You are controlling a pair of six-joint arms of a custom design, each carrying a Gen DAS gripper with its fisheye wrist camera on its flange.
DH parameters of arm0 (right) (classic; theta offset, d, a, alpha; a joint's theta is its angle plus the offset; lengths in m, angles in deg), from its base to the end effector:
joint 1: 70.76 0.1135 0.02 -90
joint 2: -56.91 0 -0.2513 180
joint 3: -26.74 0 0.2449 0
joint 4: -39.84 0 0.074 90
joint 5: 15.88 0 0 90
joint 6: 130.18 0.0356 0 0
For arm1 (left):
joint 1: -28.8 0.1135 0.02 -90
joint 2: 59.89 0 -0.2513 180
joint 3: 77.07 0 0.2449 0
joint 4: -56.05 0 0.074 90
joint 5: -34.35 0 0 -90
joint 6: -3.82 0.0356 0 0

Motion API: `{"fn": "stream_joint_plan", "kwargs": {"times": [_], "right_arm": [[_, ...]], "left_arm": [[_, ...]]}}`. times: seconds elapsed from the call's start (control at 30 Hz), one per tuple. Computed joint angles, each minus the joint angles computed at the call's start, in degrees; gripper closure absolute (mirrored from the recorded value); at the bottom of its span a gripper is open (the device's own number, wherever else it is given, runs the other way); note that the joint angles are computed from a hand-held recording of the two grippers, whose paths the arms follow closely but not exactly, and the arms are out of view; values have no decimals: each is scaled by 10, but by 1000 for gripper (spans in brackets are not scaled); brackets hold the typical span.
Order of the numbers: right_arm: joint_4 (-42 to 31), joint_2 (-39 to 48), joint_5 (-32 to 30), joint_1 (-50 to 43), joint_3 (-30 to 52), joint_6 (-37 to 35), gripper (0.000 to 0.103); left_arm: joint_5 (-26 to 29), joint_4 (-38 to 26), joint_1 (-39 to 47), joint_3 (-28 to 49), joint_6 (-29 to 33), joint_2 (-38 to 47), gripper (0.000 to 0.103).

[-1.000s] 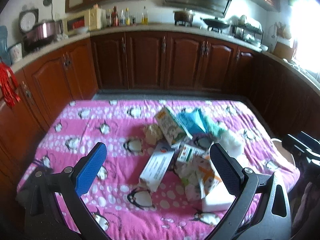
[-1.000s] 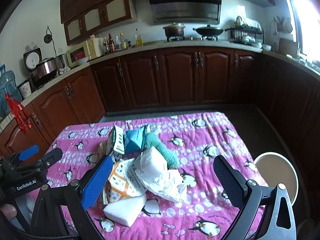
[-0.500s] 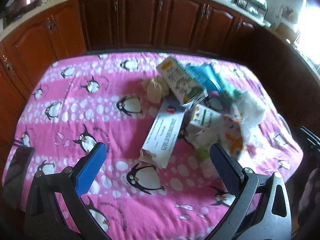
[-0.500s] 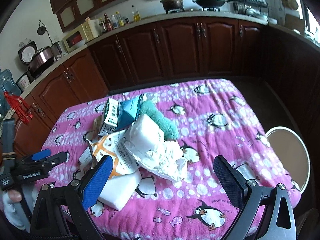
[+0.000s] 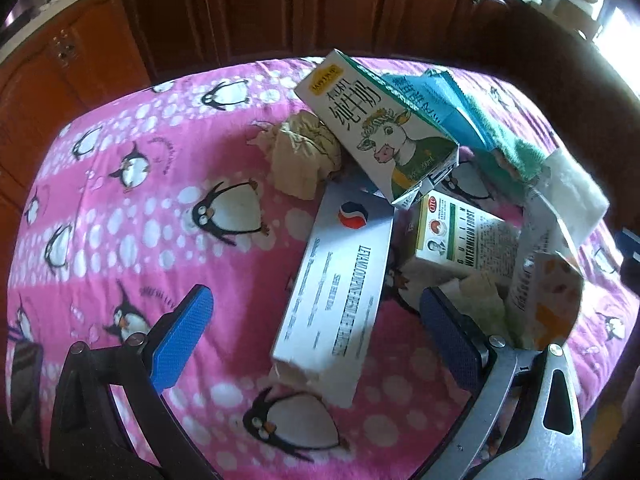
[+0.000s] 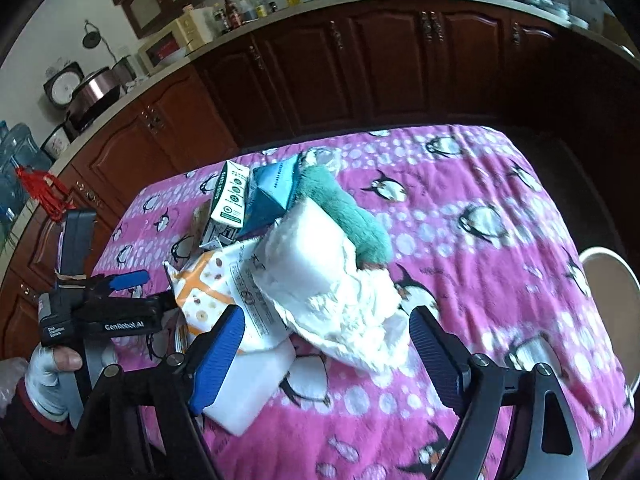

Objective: Collect trash
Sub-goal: 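Reach the left tool to the white medicine box while the right tool reaches the white foam block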

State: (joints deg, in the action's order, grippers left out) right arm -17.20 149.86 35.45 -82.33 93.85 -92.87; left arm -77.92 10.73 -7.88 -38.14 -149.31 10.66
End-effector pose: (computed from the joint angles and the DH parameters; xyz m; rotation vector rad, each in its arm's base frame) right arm 0.2650 -0.0316 0.1567 -0.9652 2.4120 0.6858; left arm 0.1436 -0.0901 0.1179 -0.6764 2.6125 0.1058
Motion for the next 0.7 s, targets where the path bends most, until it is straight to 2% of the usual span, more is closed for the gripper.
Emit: {"fn": "stream_joint_plan", "kwargs": {"times": [0.2,0.27,0.4,0.5,0.7], "right_arm": [[14,31,2,50,29,54,24],[-3,56,-4,62,50,64,29],[-40,113,-24,68,91,85,48],[-50,134,-31,65,100,91,59],[-76,127,-45,46,100,65,63]], "left_arm": [[8,23,38,-5,41,13,0],[20,34,60,-11,54,21,0],[43,68,87,-21,80,47,0],[57,83,94,-27,78,57,0],[80,87,123,-40,89,44,0]]}}
